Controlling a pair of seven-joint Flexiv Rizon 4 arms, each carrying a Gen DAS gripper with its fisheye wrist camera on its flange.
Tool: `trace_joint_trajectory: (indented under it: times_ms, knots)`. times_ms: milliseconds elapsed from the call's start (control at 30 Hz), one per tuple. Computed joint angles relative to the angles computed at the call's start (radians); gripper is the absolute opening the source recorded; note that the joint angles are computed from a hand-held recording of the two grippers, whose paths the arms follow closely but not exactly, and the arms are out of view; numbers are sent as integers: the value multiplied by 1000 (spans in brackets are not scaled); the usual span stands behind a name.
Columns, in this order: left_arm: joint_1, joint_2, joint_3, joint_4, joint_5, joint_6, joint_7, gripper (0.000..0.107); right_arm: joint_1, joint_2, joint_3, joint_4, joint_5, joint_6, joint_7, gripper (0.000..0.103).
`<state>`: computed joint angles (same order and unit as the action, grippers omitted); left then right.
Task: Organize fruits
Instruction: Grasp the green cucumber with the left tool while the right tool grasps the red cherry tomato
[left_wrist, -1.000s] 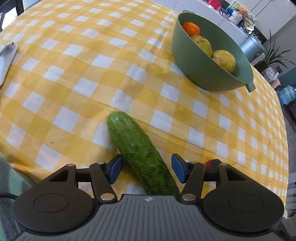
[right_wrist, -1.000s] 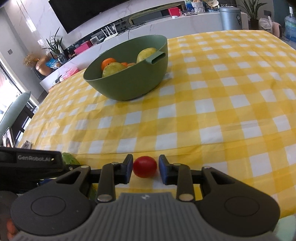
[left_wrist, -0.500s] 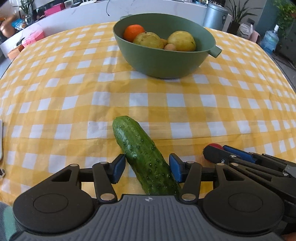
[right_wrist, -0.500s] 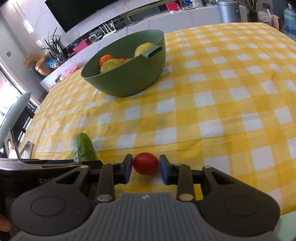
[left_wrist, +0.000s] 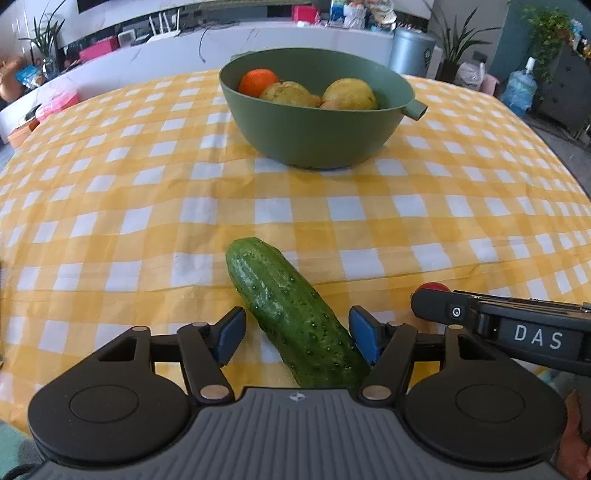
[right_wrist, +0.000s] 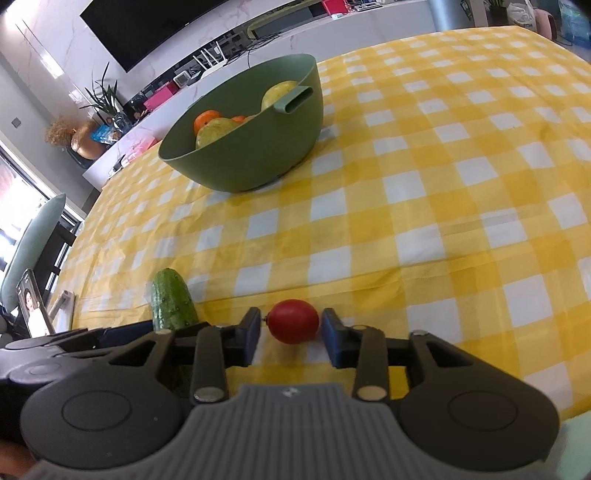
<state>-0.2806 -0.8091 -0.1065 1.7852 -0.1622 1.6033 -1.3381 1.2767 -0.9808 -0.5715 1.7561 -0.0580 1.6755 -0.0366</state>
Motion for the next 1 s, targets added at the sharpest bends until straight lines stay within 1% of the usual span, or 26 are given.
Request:
trace_joint_trajectory:
  times_ms: [67,100,200,267,333,433,533,600,667,733,800,867,933,1000]
  knots:
    - [37,-11,-46,8,2,28,9,73,12,0,-14,1,-5,-16,0,36]
    - [51,-16,-65,12,3,40,13,70,15,0,-18,0,-9,-24,2,36]
    - [61,-19,-79,14,5,53,20,67,10,-1,-16,-1,-21,-26,9,36]
    - [96,-22,-118,26,7,66,27,64,4,0,-11,-2,-27,-22,10,36]
    - [123,-21,-148,39,13,81,34,57,2,0,-9,-5,-37,-27,4,36]
    - [119,-20,-139,45,22,109,38,53,-4,2,-4,-13,-62,-41,-12,36]
    - [117,-15,-132,47,40,130,51,53,-6,3,-4,-16,-80,-51,-14,36]
    - [85,-15,-94,35,58,140,76,53,-6,4,-5,-14,-82,-49,-6,35]
    - [67,-16,-76,18,53,112,88,52,-8,2,-5,-15,-83,-45,-2,35]
    - [79,-25,-93,7,40,93,89,50,-9,1,-5,-17,-87,-47,-3,35]
    - [76,-32,-92,-1,24,84,80,50,-9,1,-6,-17,-90,-48,-3,35]
    - [82,-39,-101,0,20,94,76,50,-8,0,-7,-16,-91,-45,-1,35]
    - [78,-42,-98,-1,19,103,72,51,-8,1,-7,-17,-96,-52,-5,35]
    - [79,-47,-100,-3,19,103,72,54,-6,3,-9,-19,-108,-64,-9,35]
